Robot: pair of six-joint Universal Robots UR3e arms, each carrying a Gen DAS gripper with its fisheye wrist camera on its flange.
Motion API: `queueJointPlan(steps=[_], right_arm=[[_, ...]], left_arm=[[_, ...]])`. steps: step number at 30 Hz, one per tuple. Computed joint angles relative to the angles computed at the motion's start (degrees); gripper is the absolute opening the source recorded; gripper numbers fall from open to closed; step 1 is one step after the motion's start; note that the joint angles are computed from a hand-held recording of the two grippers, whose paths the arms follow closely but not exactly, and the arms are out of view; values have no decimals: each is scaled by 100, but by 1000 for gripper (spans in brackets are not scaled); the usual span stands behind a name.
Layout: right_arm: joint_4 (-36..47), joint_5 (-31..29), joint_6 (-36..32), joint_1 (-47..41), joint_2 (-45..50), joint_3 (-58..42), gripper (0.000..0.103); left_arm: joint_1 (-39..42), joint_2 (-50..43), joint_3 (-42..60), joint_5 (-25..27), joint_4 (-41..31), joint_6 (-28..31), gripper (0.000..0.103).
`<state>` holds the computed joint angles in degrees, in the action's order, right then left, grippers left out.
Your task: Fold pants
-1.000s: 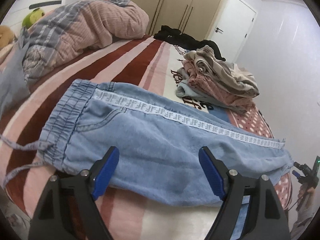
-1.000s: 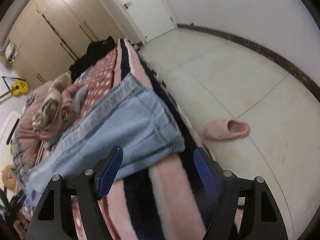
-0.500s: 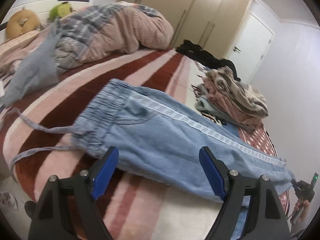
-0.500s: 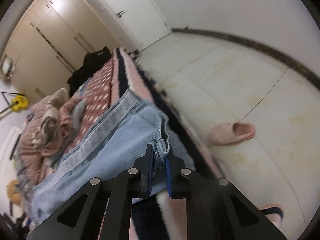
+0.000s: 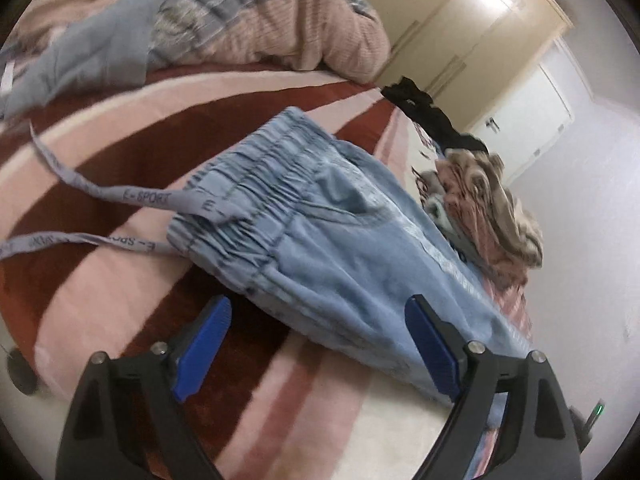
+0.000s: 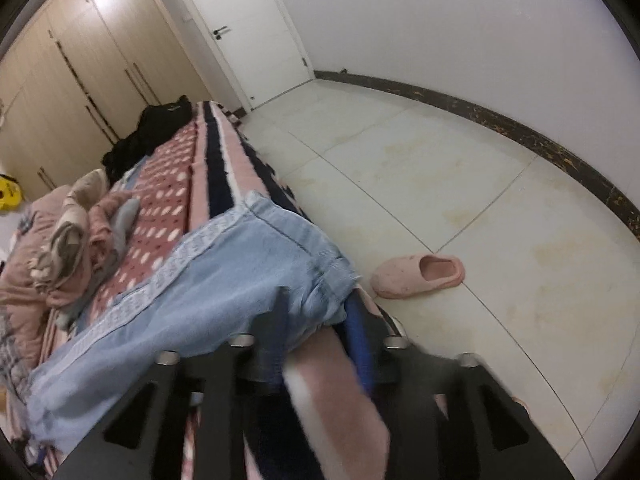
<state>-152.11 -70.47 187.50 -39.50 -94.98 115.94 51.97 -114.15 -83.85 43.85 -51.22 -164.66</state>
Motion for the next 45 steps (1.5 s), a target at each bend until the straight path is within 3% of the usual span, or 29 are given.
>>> queueJointPlan(steps=[3, 8, 13, 14, 18, 23, 28, 32, 40, 45], right_arm=[[257, 95, -296, -70, -501, 157, 41], [767, 522, -510, -162, -1161, 356, 41], [952, 901, -462, -44, -1619, 533, 41], [972, 968, -437, -11, -1665, 540, 41], [937, 1053, -286, 185, -1751, 503, 41], [998, 1053, -213, 321, -1811, 439, 41], [1080, 983, -225, 515, -1766, 359, 41], [1002, 964, -190, 679, -1653, 338, 41], [660, 1039, 30, 1007, -1401, 354, 41], [665, 1195, 16, 930, -1554, 433, 41]], left_arm=[[17, -613, 613, -379, -169, -346, 87], [-111, -1367, 1395, -482, -76, -1206, 83], [-202, -1417, 1499, -229, 252, -1754, 41], [-193, -1378, 1424, -215, 403, -1832, 27], [-40, -1177, 1114, -306, 1136, -2173, 17], [199, -1137, 1329, -109, 1423, -2425, 15], [635, -1244, 1985, 185, 1145, -2183, 15], [813, -1178, 2401, -153, 582, -1348, 15], [339, 160, 1340, -735, 926, -258, 14], [-376, 933, 475, -763, 777, 984, 15]])
